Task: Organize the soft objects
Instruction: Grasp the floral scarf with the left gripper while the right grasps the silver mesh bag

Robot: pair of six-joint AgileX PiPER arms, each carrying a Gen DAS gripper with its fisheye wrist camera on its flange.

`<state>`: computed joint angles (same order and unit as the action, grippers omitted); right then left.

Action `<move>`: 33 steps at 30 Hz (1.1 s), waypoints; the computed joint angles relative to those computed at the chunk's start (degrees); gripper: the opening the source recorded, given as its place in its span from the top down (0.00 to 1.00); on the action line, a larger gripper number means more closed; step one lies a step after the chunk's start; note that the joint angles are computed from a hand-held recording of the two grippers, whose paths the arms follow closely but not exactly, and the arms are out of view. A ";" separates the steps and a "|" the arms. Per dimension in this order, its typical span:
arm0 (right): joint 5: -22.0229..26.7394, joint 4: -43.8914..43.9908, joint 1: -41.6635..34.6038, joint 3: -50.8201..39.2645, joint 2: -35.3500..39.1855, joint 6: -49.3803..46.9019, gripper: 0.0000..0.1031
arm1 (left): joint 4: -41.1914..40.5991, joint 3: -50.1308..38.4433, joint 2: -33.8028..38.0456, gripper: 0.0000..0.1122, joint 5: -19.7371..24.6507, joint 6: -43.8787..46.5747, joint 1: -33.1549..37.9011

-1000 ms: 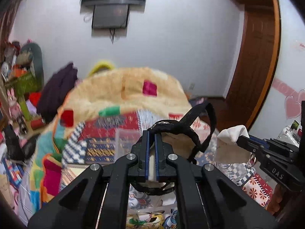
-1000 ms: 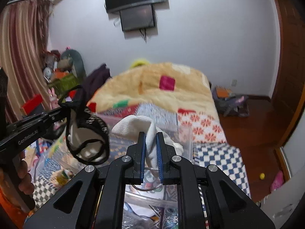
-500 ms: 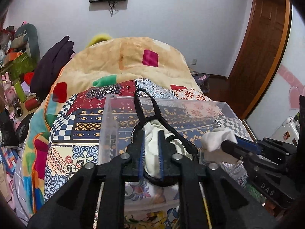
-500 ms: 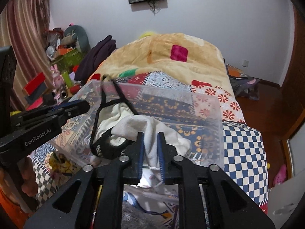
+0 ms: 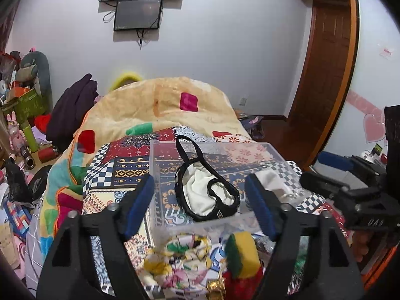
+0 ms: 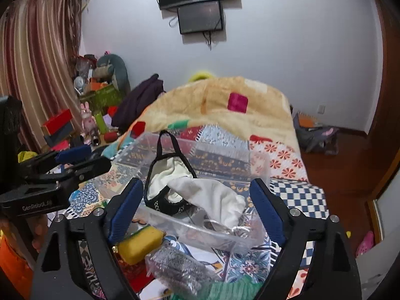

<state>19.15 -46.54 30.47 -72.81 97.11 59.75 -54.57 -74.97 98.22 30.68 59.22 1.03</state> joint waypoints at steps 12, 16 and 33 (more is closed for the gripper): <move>-1.16 4.33 1.51 8.24 -0.15 -0.15 0.11 | -2.35 10.27 -1.27 0.17 -2.37 5.85 3.04; -2.58 12.89 0.34 9.08 1.82 -7.75 0.11 | 1.00 9.34 2.39 0.17 -2.30 1.56 3.23; -3.89 23.93 0.27 9.03 2.89 -20.48 0.74 | 7.50 6.98 7.21 0.70 -0.59 -4.52 2.25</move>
